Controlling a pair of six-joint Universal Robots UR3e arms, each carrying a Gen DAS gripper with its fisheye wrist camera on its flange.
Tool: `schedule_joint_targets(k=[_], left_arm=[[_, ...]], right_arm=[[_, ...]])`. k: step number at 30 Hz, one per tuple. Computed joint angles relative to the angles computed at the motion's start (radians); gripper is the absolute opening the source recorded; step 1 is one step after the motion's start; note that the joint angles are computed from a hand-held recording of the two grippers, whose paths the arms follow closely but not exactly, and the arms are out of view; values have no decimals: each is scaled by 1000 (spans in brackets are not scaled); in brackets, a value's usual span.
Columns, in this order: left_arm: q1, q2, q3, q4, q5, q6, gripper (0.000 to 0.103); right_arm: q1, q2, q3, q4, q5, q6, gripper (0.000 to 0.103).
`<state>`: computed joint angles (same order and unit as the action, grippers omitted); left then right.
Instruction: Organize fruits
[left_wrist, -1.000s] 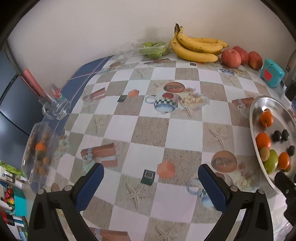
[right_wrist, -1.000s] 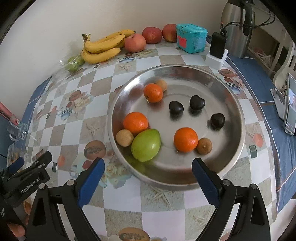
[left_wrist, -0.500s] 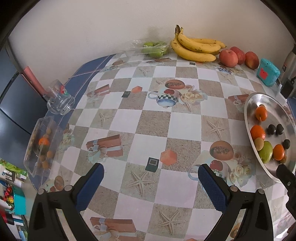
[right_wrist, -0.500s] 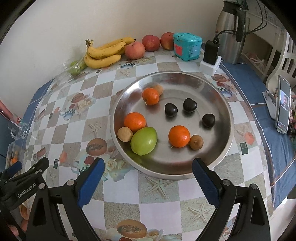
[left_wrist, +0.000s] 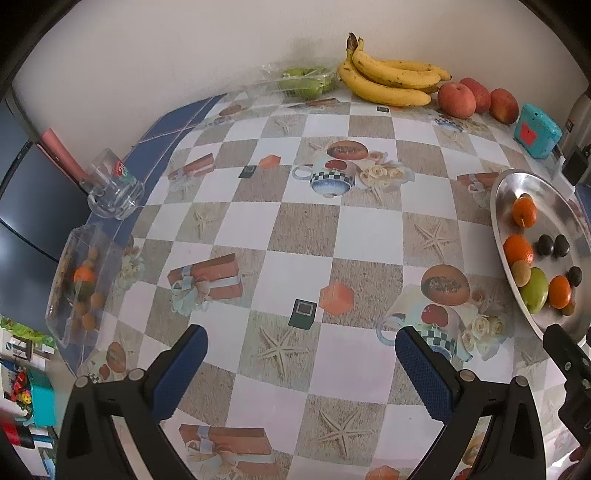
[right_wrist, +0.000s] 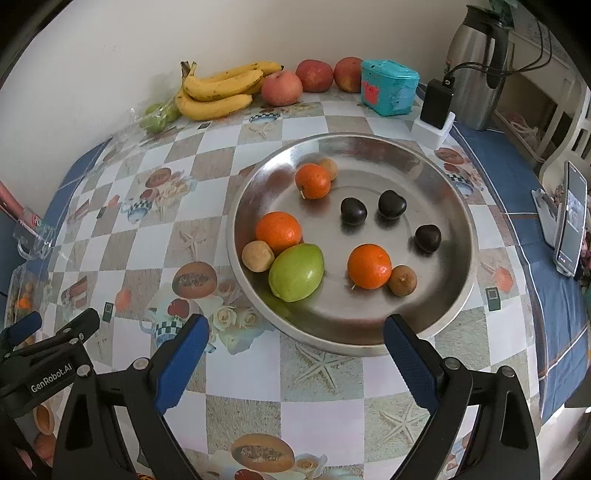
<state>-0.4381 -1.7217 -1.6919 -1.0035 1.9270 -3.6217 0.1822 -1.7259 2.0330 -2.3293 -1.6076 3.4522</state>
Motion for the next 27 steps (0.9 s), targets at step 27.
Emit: schedule_joint_targets(k=[27], left_arm=[[1,-3,2,0,-6,9,103]], right_arm=[[-4,1,-5,12,5,3,96]])
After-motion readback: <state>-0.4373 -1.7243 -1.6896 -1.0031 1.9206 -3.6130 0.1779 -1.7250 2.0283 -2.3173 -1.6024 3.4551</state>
